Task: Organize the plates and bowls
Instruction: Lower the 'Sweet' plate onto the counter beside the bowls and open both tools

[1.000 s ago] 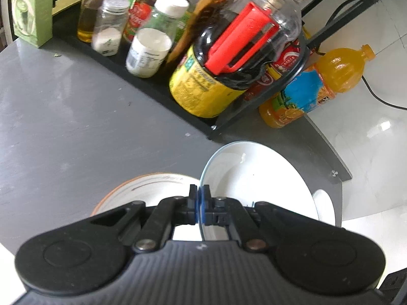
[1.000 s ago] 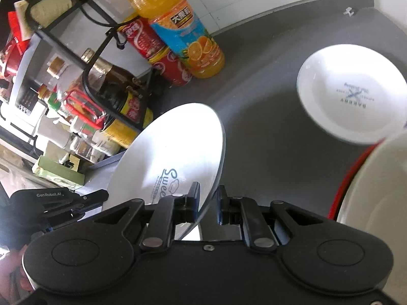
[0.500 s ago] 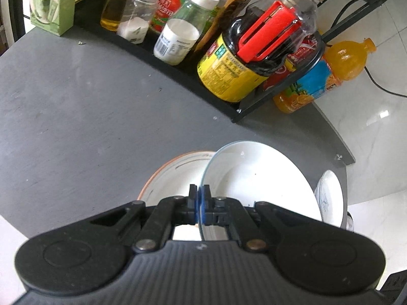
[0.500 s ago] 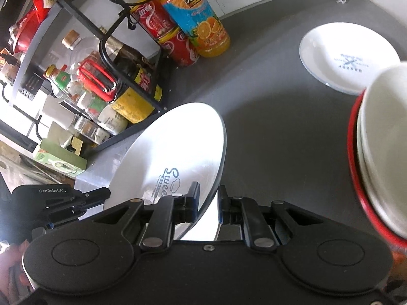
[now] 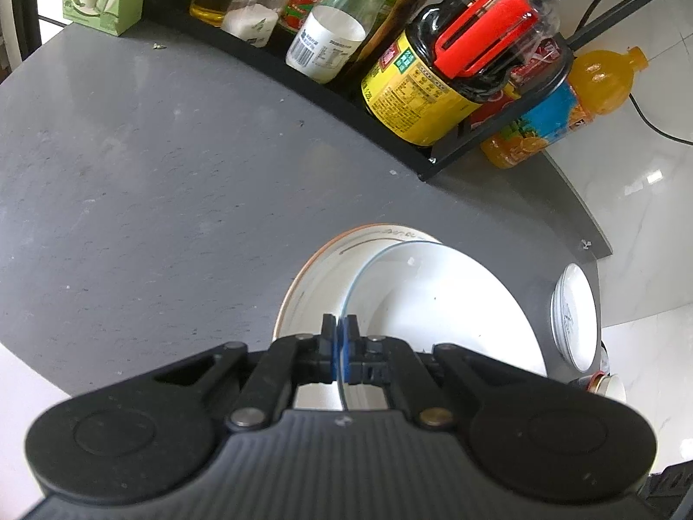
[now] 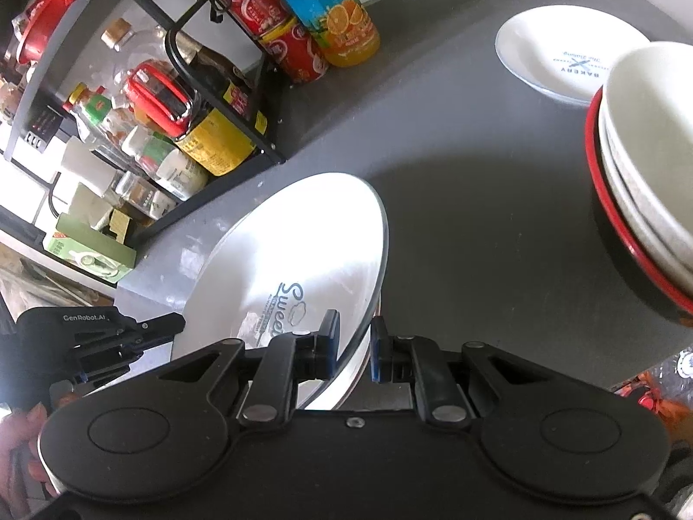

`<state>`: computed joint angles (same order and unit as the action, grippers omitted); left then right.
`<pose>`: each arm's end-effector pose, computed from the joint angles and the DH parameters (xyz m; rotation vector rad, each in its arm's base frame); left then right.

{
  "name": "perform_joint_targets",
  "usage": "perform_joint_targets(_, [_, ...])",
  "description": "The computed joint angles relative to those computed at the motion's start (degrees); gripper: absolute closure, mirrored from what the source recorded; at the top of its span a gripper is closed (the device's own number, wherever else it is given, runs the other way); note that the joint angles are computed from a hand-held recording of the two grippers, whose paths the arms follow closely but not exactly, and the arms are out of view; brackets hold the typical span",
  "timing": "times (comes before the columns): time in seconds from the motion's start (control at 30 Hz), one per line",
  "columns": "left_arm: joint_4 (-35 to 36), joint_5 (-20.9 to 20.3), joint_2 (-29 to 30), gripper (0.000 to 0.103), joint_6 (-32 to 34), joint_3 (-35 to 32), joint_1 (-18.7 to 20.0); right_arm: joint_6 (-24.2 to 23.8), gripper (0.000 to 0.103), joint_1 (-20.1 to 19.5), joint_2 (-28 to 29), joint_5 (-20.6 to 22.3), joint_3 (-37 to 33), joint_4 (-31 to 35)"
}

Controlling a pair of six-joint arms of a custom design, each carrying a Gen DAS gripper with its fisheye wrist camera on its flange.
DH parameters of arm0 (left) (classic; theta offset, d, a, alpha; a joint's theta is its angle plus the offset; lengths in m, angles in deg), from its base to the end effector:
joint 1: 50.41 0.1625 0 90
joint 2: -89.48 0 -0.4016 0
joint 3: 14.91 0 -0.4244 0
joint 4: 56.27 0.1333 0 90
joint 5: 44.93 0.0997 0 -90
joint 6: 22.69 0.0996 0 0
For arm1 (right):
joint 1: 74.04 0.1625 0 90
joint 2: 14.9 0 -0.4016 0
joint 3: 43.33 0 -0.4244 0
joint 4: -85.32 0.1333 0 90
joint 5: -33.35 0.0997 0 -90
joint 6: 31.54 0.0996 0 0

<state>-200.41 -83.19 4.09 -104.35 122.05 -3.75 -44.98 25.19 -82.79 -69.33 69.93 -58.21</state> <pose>-0.1196 -0.4349 0.1732 -0.8588 2.3875 -1.1176 0.2001 -0.5366 0.1505 0.5492 -2.8569 0.1955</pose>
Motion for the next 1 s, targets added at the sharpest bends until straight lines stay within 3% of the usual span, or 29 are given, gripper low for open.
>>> perform_joint_targets(0.6, [5.89,0.16,-0.07,0.101,-0.82,-0.84,0.85,-1.70,0.091,1.88,2.49,-6.09,1.14,-0.24])
perform_joint_targets(1.0, [9.08,2.10,-0.42,0.101,-1.03,-1.16,0.43,-2.76,0.083,3.61,5.45,-9.96,-0.23,-0.09])
